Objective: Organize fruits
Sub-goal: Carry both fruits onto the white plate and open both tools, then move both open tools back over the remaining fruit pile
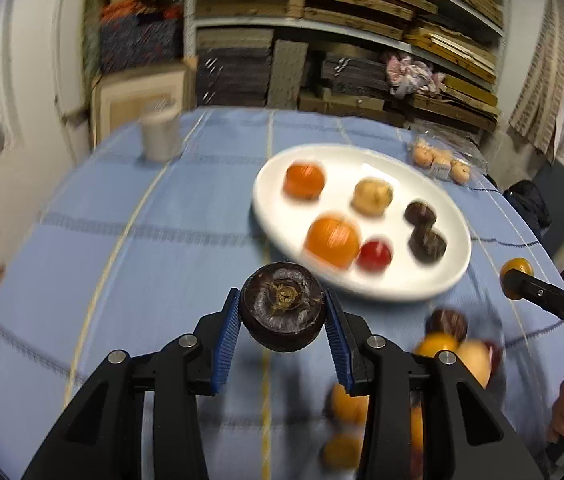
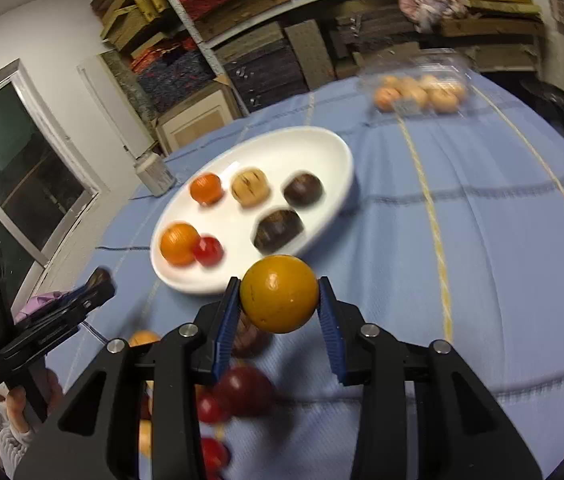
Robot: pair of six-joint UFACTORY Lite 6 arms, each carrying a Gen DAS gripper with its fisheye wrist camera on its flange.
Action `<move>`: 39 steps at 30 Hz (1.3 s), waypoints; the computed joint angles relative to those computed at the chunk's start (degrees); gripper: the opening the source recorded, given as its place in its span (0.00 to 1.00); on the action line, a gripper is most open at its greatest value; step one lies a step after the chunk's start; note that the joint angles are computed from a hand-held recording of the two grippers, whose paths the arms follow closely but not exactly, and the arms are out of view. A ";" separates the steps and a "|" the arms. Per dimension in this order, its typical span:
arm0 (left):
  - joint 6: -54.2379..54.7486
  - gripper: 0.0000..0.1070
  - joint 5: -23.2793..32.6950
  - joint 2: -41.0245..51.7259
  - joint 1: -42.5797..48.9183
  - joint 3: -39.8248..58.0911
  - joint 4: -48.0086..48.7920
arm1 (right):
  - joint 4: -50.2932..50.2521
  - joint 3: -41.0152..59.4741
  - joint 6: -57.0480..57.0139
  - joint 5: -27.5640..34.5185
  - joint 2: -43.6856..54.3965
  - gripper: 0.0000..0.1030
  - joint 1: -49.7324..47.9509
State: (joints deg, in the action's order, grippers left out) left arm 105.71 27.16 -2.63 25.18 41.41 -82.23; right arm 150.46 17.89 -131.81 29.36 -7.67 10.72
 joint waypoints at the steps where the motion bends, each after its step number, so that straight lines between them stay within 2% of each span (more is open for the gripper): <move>1: -0.62 0.39 -1.22 0.62 -2.07 1.37 -0.46 | -0.97 2.68 1.02 -1.54 1.02 0.36 0.35; 3: -2.79 0.39 -4.41 4.11 -6.99 6.05 -1.62 | -6.05 9.53 5.93 -3.81 4.90 0.36 0.69; 8: -11.03 0.39 -8.24 17.96 -13.24 19.95 0.46 | -9.43 26.97 9.06 -7.61 20.31 0.36 4.51; 12: -18.55 0.39 -8.47 26.74 -14.21 28.53 6.51 | -6.48 35.77 5.67 -10.29 28.99 0.36 6.47; 13: -18.60 0.39 -7.80 27.75 -14.05 29.26 6.77 | -4.67 37.23 3.93 -10.73 30.52 0.38 6.65; 14: -17.56 0.39 -6.85 28.35 -13.69 29.56 5.97 | -4.03 37.76 3.24 -10.47 31.28 0.45 6.48; 15: -15.90 0.44 -6.02 28.75 -13.17 29.48 4.58 | -4.40 37.41 3.47 -9.56 31.37 0.55 6.14; 16: -14.97 0.57 -5.93 28.64 -12.88 29.10 3.65 | -4.34 36.40 3.37 -8.43 30.81 0.69 5.66; 18: -11.79 0.65 -4.98 26.89 -11.55 27.21 -0.35 | 0.54 31.94 -1.23 -6.23 27.00 0.70 4.86; 21: -11.28 0.68 -1.69 22.15 -8.46 23.10 -0.27 | 1.33 23.10 -2.24 -3.54 17.50 0.70 3.05; 23: -5.67 0.78 0.80 16.37 -4.43 16.41 -3.73 | 2.24 13.50 -2.68 0.08 8.48 0.82 1.03; 24: -2.66 0.84 1.47 14.01 -2.59 13.25 -5.72 | 3.14 8.97 -3.40 1.75 4.78 0.84 0.16; 25: 0.91 0.86 2.06 11.56 -0.38 9.54 -7.98 | 3.61 6.20 -3.85 2.62 2.61 0.85 -0.43; 28: 2.31 0.86 4.57 7.57 5.70 2.78 -4.82 | 1.27 -3.94 -1.64 4.98 -2.50 0.86 -5.04; 33: 6.13 0.87 12.12 0.33 15.30 -5.66 -2.44 | -15.71 -12.67 11.28 14.55 -6.06 0.89 -20.60; 36: 8.04 0.87 12.72 -1.23 16.94 -8.56 -1.43 | -23.28 -14.42 13.93 20.60 -2.63 0.90 -30.08; 39: 12.22 0.87 11.04 -3.62 15.41 -11.84 -3.50 | -26.06 -13.01 14.70 23.28 2.93 0.90 -32.84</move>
State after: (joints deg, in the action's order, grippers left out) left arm 117.93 38.20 -6.25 40.59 29.57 -85.73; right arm 124.41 4.88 -117.11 52.64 -4.74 -22.12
